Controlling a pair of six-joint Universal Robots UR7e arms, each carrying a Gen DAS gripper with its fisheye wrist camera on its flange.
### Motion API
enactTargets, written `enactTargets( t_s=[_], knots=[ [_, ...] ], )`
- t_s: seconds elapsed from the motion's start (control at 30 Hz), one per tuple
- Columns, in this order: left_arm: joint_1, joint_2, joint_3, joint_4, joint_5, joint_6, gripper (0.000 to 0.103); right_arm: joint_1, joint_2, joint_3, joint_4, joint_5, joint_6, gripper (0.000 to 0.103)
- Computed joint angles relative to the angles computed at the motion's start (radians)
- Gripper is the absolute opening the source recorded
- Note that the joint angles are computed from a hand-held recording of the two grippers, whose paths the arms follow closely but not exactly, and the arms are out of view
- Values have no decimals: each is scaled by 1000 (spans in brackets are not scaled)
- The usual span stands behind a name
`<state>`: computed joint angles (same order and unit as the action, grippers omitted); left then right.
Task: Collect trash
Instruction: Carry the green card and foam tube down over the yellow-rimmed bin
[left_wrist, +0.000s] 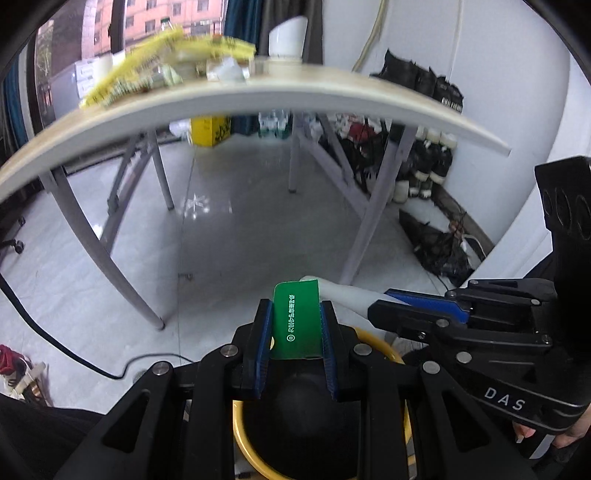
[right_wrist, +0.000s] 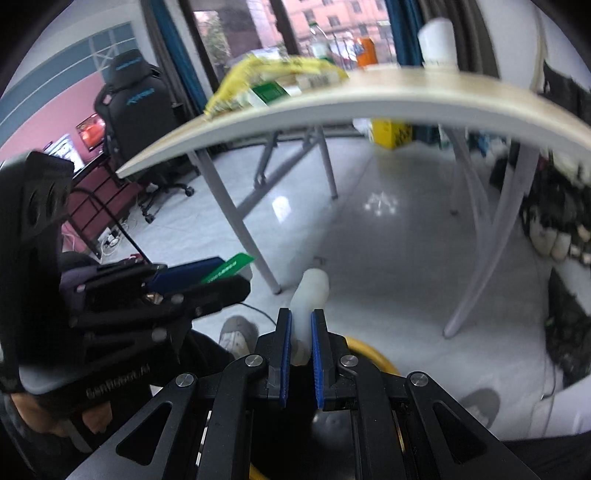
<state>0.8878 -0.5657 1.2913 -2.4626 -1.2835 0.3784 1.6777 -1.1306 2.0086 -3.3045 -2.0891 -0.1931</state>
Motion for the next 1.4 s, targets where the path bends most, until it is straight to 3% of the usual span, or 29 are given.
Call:
enactTargets(
  t_s=[0.3,0.6,0.83,1.4],
  knots=[
    [3,35,-26,131,42,-74,19,-48,-14,0,123,16,106,9],
    [12,71,-73,315,128,-158,19,-110,-26,-19,361,69,281,9],
    [19,83,-98,364,137,-190,19,-106,-26,-36,430,40,306,10],
    [23,94,-103,369,142,-185,19,-111,1,-50,440,24,302,12]
  ],
)
